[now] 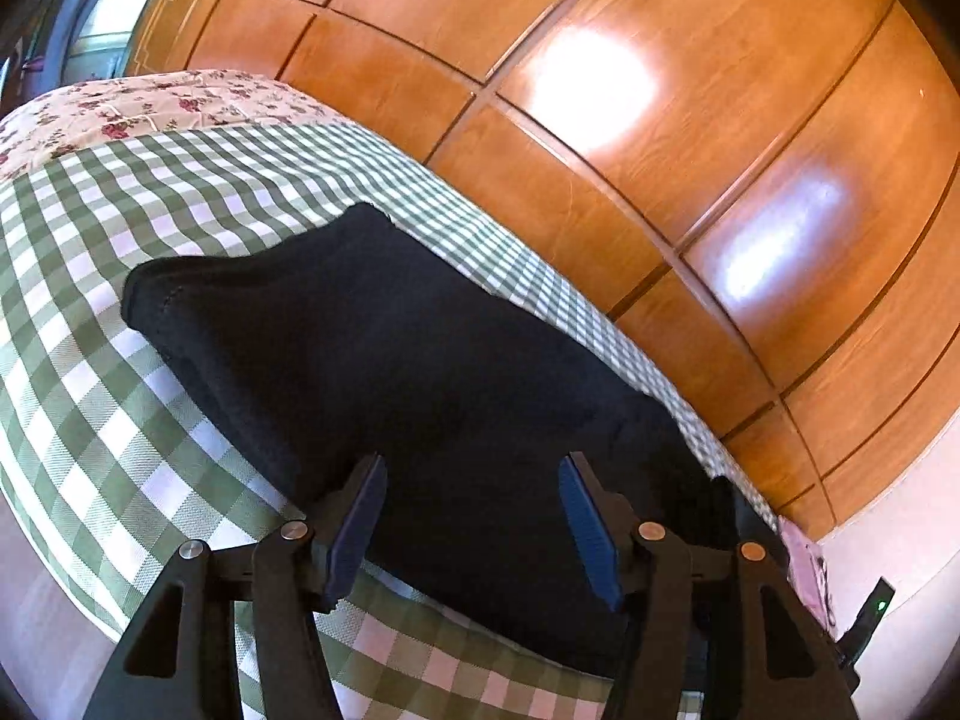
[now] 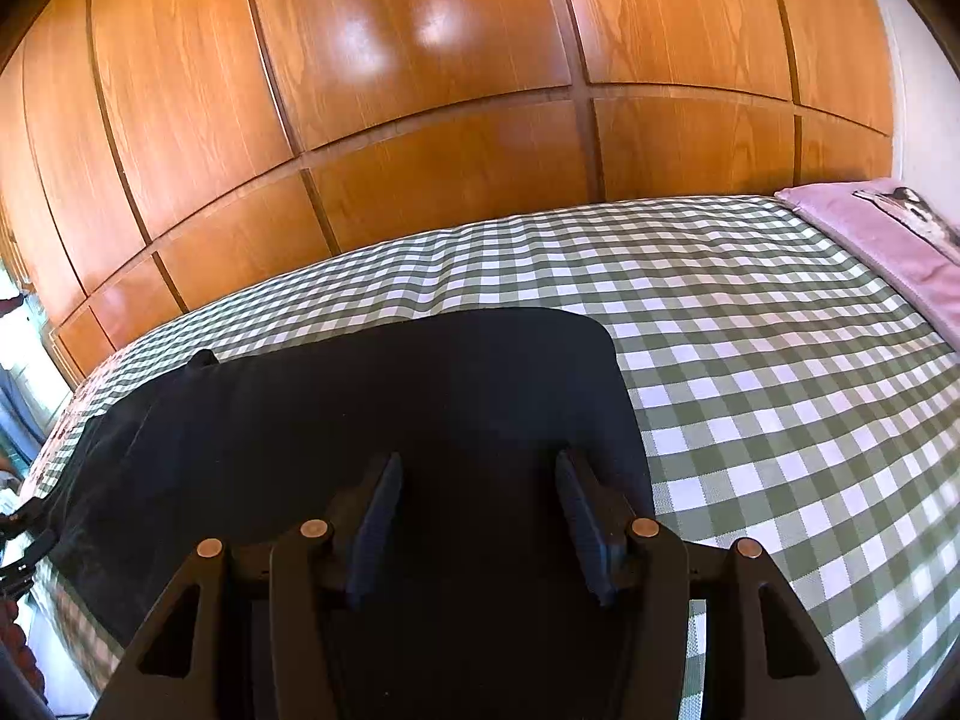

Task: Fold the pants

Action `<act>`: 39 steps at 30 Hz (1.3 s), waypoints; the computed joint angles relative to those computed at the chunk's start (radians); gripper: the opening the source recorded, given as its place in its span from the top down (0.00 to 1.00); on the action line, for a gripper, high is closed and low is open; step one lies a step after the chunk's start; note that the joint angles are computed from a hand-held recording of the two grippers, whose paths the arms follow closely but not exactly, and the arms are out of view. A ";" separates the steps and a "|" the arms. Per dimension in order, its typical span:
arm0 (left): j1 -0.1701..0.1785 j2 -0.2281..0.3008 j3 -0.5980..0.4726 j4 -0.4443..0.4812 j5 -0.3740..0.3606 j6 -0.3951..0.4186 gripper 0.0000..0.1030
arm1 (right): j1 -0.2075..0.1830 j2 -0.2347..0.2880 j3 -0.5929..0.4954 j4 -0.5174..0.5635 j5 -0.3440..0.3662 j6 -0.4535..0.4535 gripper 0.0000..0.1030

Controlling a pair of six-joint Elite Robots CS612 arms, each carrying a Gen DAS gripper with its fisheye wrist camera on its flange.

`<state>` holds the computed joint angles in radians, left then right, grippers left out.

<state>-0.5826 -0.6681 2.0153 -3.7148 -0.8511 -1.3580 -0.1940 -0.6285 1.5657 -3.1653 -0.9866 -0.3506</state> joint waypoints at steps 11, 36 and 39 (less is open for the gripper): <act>-0.026 -0.016 0.076 0.002 0.151 -0.167 0.36 | -0.002 0.001 0.003 -0.010 0.008 0.005 0.47; 0.074 0.002 0.067 0.018 0.033 -0.352 0.36 | -0.002 -0.002 0.013 -0.023 0.010 0.019 0.47; 0.052 0.007 0.081 -0.008 0.044 -0.386 0.35 | -0.003 -0.002 0.013 -0.024 0.013 0.022 0.47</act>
